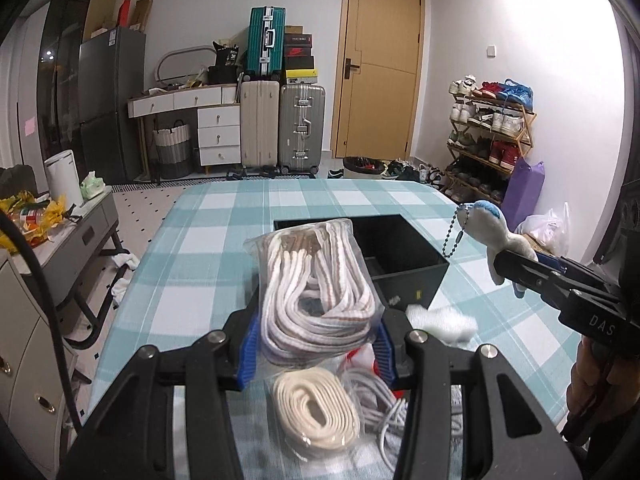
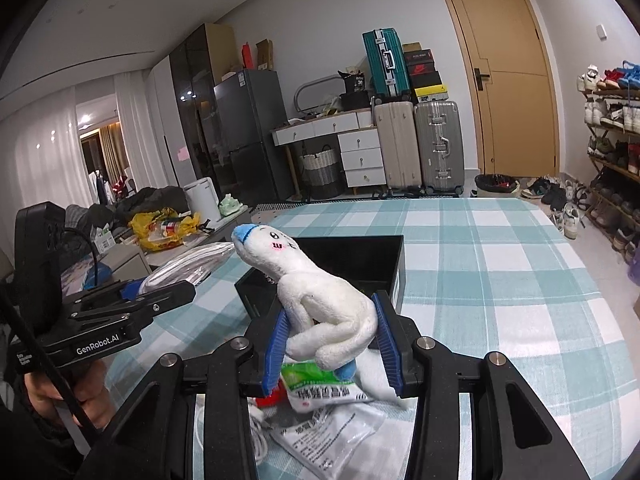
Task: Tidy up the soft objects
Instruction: 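Lift the plush toy with the right tool while the left tool grasps the clear bag of white rope, then carry both items over the black box and open both tools inside it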
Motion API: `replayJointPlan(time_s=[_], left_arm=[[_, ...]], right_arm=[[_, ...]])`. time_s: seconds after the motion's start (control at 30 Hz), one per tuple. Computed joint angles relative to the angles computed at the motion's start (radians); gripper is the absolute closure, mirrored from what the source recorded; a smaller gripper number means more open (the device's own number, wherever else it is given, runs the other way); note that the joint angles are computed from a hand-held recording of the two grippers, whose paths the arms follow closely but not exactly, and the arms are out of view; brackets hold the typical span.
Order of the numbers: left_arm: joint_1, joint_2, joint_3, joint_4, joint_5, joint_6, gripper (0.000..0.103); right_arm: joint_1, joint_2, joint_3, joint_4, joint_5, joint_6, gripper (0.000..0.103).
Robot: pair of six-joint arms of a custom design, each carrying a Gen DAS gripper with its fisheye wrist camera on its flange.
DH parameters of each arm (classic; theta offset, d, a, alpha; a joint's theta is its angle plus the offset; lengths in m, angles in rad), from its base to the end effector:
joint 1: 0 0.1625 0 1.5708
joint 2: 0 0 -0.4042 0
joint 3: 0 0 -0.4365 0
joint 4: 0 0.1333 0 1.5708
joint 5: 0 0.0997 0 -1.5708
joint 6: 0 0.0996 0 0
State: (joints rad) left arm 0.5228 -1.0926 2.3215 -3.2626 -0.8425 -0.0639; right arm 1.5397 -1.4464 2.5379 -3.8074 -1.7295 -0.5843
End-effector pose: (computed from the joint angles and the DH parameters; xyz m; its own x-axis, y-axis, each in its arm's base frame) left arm -0.2943 -0.4000 0.0881 -0.6784 0.4687 -0.5658 0.7334 0.4777 -0.4837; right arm 0.1056 -0.3857 0.2264 -0.8266 -0.0821 0.5568 -0.5312 0.4406 -0.7237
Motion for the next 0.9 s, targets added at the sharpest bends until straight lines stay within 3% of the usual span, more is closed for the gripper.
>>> replayJointPlan(time_s=[0.4, 0.9], left_arm=[[0.026, 0.071, -0.089, -0.055, 0.006, 0.097, 0.058], [0.066, 0.188, -0.197, -0.034, 0.008, 0.156, 0.057]], right_arm=[[0.014, 0.004, -0.111, 0.098, -0.023, 0.002, 0.062], [-0.010, 0.118, -0.239, 0.174, -0.075, -0.017, 0.062]])
